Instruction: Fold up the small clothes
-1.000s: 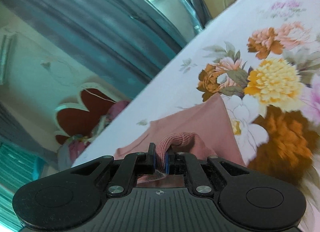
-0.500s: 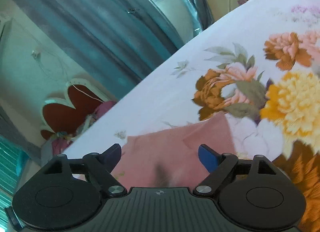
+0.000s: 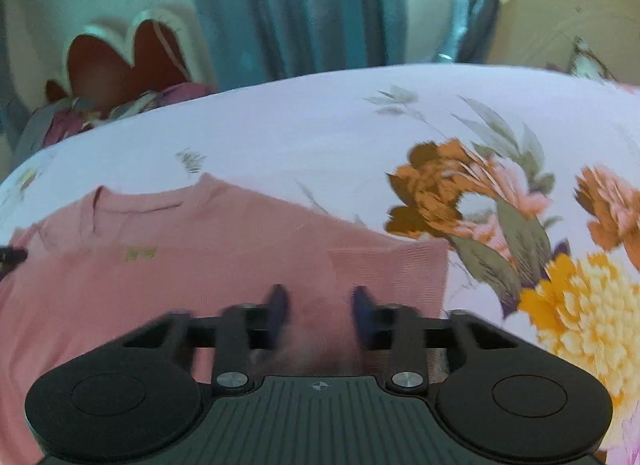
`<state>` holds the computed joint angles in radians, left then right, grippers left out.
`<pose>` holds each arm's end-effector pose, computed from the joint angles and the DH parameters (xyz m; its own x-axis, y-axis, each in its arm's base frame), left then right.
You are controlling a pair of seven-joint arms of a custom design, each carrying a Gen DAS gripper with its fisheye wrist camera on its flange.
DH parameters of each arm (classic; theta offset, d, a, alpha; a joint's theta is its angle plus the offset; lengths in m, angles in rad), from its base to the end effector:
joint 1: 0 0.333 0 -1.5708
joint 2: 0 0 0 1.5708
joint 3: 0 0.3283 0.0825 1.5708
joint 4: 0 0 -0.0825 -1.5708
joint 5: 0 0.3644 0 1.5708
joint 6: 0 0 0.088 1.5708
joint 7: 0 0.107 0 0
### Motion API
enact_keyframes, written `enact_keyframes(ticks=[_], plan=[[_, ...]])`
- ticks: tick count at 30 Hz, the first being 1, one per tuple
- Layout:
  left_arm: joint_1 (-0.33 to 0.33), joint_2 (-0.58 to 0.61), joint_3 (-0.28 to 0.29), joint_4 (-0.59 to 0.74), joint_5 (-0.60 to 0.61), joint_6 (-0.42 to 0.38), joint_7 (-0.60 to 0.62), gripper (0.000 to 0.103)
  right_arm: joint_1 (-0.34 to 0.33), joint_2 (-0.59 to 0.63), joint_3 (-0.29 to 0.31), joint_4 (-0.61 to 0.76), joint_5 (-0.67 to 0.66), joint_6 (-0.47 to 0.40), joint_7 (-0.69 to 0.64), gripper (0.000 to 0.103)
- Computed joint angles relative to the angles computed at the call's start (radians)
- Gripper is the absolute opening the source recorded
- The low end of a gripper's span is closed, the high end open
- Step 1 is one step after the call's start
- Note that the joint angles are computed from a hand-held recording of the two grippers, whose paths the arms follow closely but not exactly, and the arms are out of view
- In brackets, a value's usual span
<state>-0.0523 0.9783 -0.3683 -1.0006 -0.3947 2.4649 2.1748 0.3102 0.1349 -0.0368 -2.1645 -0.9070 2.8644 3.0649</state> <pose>0.7865 -0.2066 0.3508 -0.5806 -0.7485 0.3204 -0.7247 0.2958 -0.6223 0.5371 0.1965 0.4069 -0.3188 -0.9242 -0.2102 -0.6971 0.3789 -0.6087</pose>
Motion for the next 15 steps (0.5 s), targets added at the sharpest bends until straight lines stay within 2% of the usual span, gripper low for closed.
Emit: enact_keyframes(ticks=[1,2,3,5,7,9,11,13,14,15], plan=[[0.002,0.017,-0.019,0.003,0.0,0.058,-0.045,0.009,0.01,-0.005,-0.015,-0.001,-0.061,0.005,0.072,0.009],[0.038,0.029,-0.071,0.005,0.006,0.06,-0.021,0.008,0.024,-0.016,-0.033,-0.003,-0.166,0.002,0.189,0.009],[0.059,0.016,-0.09,-0.028,-0.029,0.083,-0.005,0.008,0.027,-0.029,-0.036,-0.006,-0.251,-0.008,0.283,0.009],[0.12,-0.001,-0.174,-0.103,-0.036,0.15,0.011,0.008,0.02,-0.051,-0.025,-0.011,-0.39,-0.035,0.441,0.009],[0.124,-0.019,-0.175,-0.139,-0.101,0.186,0.041,0.008,0.006,-0.059,-0.002,-0.006,-0.462,-0.067,0.521,0.009],[0.113,0.001,-0.178,-0.114,-0.062,0.191,0.002,0.008,-0.016,-0.039,0.02,0.013,-0.443,-0.077,0.506,0.009],[0.077,0.025,-0.146,-0.072,-0.024,0.195,-0.052,0.008,-0.032,-0.002,0.033,0.029,-0.322,-0.084,0.414,0.009],[0.049,0.058,-0.127,-0.006,0.007,0.165,-0.086,0.008,-0.034,0.021,0.035,0.037,-0.215,-0.096,0.33,0.009],[0.028,0.065,-0.098,0.023,-0.005,0.143,-0.087,0.008,-0.029,0.025,0.031,0.036,-0.195,-0.098,0.325,0.009],[0.03,0.068,-0.103,0.028,0.007,0.141,-0.097,0.008,-0.021,0.019,0.021,0.031,-0.205,-0.097,0.347,0.009]])
